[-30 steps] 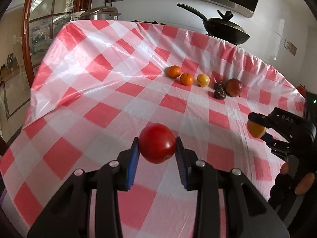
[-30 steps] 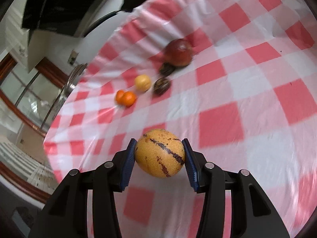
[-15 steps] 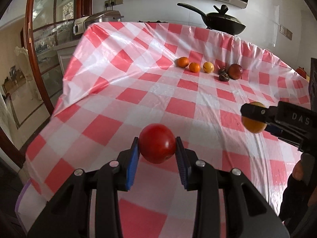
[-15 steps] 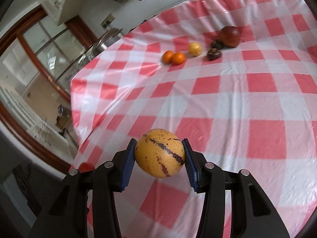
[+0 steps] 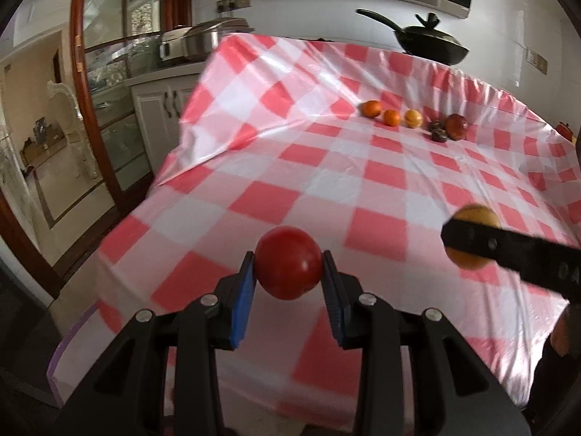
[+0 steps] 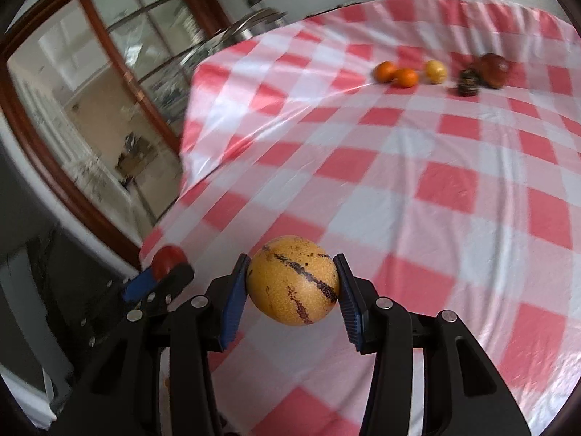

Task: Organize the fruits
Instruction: 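Carry both fruits over the white box and open both tools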

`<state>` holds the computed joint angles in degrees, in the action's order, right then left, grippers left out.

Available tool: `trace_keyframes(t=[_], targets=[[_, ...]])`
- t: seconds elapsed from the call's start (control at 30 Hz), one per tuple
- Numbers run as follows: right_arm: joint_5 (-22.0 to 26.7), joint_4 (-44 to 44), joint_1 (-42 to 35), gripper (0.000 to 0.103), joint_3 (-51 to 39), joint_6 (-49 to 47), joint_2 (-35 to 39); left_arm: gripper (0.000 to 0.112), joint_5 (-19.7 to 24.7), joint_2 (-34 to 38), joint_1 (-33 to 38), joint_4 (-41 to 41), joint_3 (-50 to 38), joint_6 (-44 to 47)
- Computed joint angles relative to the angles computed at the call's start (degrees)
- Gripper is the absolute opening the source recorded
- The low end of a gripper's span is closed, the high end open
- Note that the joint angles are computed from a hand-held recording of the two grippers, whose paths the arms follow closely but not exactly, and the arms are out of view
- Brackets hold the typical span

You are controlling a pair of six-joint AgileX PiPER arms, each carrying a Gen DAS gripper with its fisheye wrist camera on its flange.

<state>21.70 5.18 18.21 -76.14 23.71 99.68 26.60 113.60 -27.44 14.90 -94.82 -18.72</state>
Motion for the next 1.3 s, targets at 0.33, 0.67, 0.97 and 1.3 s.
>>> trace_keyframes(t=[0.33,0.67,0.97,1.3], targets=[[4.2,-2.7,10.4,0.046,-7.1,-3.3,5.9,0.036,-6.5,-7.7,6.7,5.5,13.8,-7.0],[11.7,-4.0,20.5,0.046,-19.5,-12.3,16.2,0.036,-9.4,-10.3,16.1,1.0,25.2,-4.7],[25.4,-5.6,25.0,0.046,-39.5,-17.8,33.6,0.036,-4.0,-3.1,20.3,6.5,23.9,-11.6],[43.8,-5.9,25.6,0.047,-69.2,-17.6,53.6,0.036,5.1,4.5,24.3,4.2,18.1,-12.0]])
